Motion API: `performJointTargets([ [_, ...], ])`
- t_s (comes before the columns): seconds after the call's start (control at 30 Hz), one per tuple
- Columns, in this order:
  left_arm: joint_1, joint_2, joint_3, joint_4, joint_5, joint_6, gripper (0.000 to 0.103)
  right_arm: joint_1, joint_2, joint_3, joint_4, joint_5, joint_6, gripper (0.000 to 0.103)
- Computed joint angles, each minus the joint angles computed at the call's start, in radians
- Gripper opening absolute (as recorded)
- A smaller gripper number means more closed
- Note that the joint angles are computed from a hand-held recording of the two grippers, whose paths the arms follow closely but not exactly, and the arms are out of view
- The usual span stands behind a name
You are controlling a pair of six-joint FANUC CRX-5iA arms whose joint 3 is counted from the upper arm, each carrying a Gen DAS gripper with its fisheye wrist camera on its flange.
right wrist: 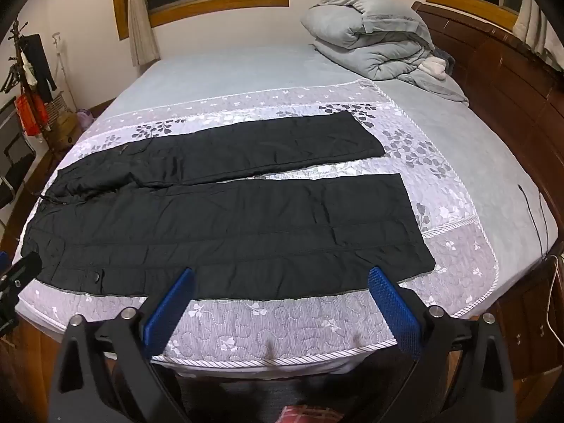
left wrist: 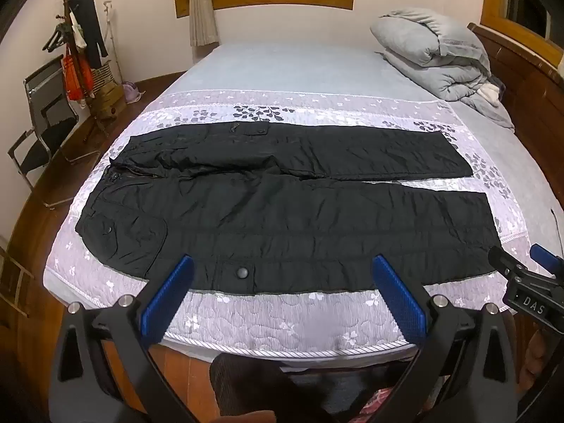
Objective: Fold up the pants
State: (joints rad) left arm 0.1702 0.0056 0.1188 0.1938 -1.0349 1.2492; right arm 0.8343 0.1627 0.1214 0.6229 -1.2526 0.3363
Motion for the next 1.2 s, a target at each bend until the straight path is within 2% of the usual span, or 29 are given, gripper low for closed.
performJointTargets([
  [1.2,-0.004,-0.002,-0.010,-0.001,0.015,-0.009,0.100,-0.009,-0.007,-0.010,-0.014,0.000,-0.011,0.099],
])
